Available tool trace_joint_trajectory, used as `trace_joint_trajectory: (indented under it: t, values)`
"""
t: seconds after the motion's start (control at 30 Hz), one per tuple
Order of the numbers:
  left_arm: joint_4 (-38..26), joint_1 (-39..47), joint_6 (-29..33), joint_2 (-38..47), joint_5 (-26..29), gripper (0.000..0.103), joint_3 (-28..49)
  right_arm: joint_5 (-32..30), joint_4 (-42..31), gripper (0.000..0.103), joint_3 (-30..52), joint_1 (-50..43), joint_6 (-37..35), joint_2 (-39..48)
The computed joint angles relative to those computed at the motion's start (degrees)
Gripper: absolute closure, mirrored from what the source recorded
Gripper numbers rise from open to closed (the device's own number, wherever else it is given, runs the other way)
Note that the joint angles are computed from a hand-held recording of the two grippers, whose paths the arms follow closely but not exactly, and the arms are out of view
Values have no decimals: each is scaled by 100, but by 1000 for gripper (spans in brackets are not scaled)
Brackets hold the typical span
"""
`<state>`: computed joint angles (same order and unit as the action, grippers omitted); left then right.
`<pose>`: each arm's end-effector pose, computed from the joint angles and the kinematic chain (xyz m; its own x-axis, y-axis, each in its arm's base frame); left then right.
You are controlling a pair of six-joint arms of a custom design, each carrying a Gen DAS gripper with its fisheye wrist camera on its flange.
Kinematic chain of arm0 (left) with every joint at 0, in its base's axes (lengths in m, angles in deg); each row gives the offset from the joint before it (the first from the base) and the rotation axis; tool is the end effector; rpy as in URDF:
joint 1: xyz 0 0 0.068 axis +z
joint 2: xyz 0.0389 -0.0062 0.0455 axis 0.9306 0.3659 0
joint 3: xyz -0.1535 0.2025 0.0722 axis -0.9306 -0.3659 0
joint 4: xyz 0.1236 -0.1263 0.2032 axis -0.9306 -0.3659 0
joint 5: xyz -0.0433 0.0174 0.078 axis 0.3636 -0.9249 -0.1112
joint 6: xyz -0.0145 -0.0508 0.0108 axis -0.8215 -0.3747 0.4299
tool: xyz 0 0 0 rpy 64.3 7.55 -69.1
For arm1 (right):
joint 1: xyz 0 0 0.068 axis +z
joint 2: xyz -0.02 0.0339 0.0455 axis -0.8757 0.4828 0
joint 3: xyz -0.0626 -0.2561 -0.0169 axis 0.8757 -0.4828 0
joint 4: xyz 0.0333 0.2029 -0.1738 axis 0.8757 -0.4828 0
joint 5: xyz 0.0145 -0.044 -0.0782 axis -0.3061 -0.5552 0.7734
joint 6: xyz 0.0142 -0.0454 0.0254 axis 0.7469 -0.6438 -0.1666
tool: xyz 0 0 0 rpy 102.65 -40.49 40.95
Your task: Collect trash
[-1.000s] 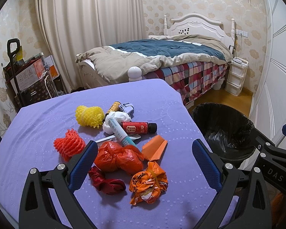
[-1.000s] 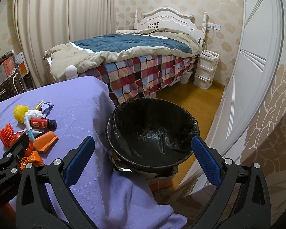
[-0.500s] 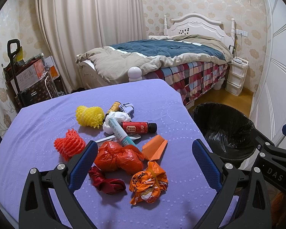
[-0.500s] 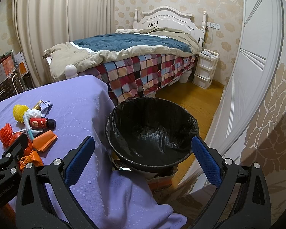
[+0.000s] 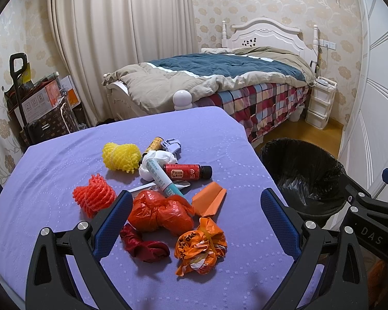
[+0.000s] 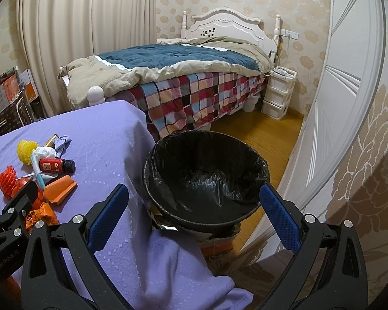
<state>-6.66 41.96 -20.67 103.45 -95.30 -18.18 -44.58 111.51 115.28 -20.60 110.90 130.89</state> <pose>0.2846 -0.1219 0.0160 -0.6045 -0.0564 -0.7946 -0.1825 0.9808 0.0692 0.3066 0.2385 0.0237 -0.6068 -0.0609 -0.7925 -0.0503 0.9980 -0.0381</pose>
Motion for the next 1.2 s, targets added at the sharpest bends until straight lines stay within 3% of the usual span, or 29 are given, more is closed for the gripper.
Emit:
trace_joint_trajectory:
  t: [0.53, 0.83, 1.2]
  values:
    - [19, -19, -28, -18, -82, 7, -49, 82, -279, 4, 184, 119, 91, -36]
    - [201, 206, 84, -234, 145, 7, -369, -15, 618, 4, -599, 24, -111, -54]
    - [1074, 1323, 309, -414, 463, 7, -1398, -177, -110, 4, -34, 577, 32, -61]
